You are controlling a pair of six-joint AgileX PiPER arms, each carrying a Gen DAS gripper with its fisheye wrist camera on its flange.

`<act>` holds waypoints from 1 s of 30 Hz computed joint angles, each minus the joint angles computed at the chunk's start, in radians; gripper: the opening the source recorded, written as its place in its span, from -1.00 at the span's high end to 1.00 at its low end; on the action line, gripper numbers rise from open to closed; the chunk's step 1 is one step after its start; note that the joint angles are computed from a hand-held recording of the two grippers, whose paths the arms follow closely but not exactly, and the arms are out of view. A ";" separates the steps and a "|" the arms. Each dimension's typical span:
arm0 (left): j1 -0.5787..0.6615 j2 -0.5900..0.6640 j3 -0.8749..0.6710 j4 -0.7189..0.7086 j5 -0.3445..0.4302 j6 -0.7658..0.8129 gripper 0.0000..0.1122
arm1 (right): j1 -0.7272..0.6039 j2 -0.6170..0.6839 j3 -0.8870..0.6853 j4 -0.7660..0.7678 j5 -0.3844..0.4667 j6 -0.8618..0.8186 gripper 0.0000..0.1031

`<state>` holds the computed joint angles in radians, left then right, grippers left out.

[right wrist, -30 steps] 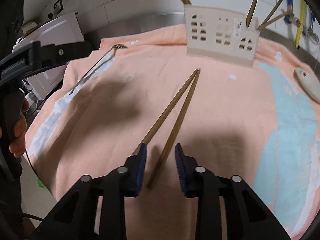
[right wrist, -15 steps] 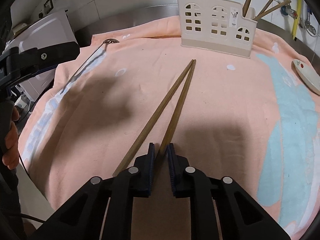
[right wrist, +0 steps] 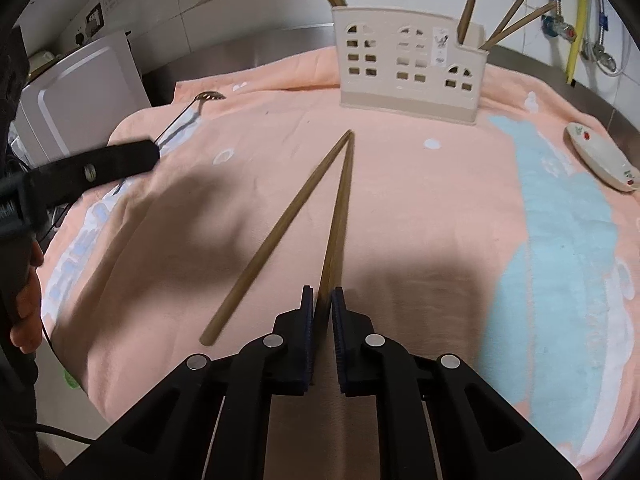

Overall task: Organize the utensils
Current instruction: 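Close the right tool on a wooden chopstick on the towel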

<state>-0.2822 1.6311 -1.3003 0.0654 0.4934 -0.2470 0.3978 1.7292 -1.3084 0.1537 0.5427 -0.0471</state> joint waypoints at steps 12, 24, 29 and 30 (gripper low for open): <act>-0.082 0.037 0.041 -0.055 -0.010 0.031 -0.49 | -0.018 -0.139 0.140 -0.117 -0.143 0.000 0.87; -0.112 0.117 0.015 -0.287 0.004 0.227 0.47 | -0.077 -0.182 0.174 -0.045 -0.177 -0.071 0.87; -0.118 0.145 -0.006 -0.280 0.015 0.204 0.61 | -0.079 -0.184 0.178 -0.036 -0.181 -0.080 0.87; -0.119 0.148 -0.011 -0.272 0.019 0.195 0.62 | -0.080 -0.185 0.180 -0.030 -0.182 -0.087 0.87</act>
